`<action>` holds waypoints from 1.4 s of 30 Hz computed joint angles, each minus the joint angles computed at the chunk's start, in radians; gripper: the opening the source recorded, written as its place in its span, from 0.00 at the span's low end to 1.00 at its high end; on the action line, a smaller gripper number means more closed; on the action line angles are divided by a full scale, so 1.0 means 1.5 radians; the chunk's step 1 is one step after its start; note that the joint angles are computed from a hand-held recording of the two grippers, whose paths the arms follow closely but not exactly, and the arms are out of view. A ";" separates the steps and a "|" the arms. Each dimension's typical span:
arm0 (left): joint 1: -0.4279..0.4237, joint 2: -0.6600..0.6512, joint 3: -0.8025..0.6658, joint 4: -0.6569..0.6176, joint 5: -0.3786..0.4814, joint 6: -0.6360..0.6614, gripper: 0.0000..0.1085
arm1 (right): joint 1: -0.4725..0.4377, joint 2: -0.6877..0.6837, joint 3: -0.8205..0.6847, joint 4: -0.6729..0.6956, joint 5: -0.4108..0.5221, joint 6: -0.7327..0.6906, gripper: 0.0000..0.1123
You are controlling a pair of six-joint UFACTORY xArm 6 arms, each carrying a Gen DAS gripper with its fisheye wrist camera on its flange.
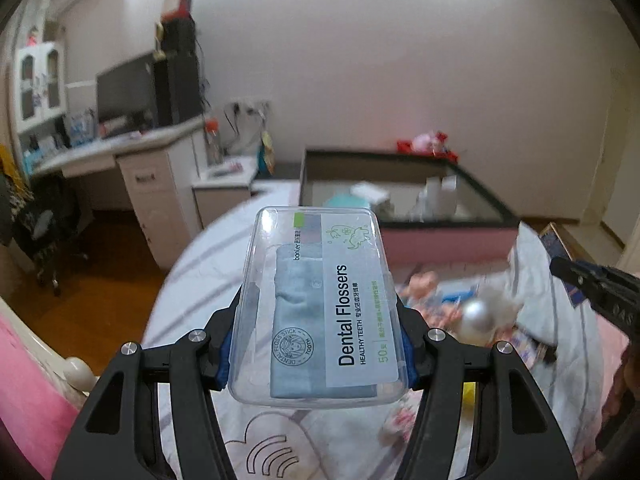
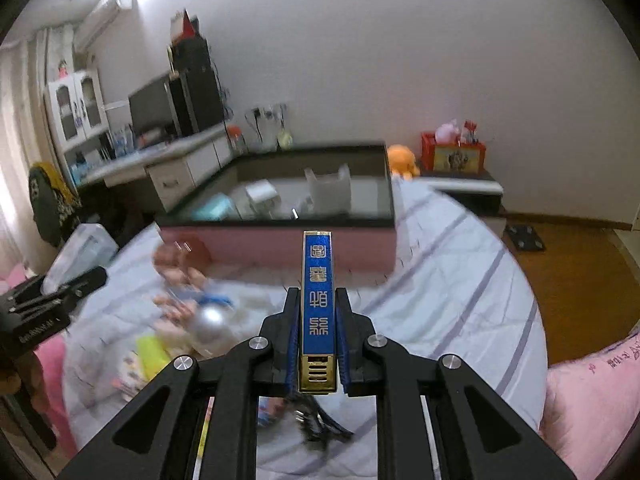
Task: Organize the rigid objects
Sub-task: 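Lift the flosser case and blue-gold box with both tools over the pink box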
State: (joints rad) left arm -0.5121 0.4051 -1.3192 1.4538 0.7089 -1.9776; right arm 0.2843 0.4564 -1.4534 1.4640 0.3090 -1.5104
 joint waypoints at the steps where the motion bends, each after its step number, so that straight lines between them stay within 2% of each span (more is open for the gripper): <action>1: -0.009 -0.004 -0.004 0.005 0.018 0.005 0.57 | 0.001 -0.004 0.000 0.002 -0.001 -0.003 0.13; 6: -0.042 -0.024 -0.012 0.034 0.075 0.001 0.57 | 0.014 -0.059 0.023 0.142 0.001 -0.135 0.14; 12: -0.075 -0.045 -0.020 0.071 0.135 -0.002 0.57 | 0.031 -0.103 0.041 0.248 -0.004 -0.243 0.14; 19: -0.103 -0.062 -0.021 0.123 0.191 -0.006 0.57 | 0.034 -0.139 0.054 0.339 -0.004 -0.340 0.14; 24: -0.108 -0.065 -0.026 0.143 0.198 -0.006 0.57 | 0.034 -0.147 0.051 0.370 -0.001 -0.371 0.14; 30: -0.104 -0.053 -0.044 0.142 0.187 0.011 0.57 | 0.038 -0.141 0.040 0.366 -0.001 -0.370 0.14; 36: -0.086 -0.041 -0.058 0.147 0.165 0.025 0.57 | 0.039 -0.103 -0.007 0.321 -0.009 -0.329 0.14; 40: -0.062 -0.007 -0.100 0.134 0.145 0.064 0.57 | 0.044 -0.060 -0.057 0.255 -0.019 -0.264 0.14; 42: -0.039 0.019 -0.134 0.116 0.118 0.095 0.57 | 0.045 -0.019 -0.102 0.169 -0.024 -0.182 0.14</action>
State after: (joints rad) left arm -0.5705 0.4330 -1.5199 1.6282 0.8860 -1.8355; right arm 0.3518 0.4279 -1.6066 1.7173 0.2731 -1.7837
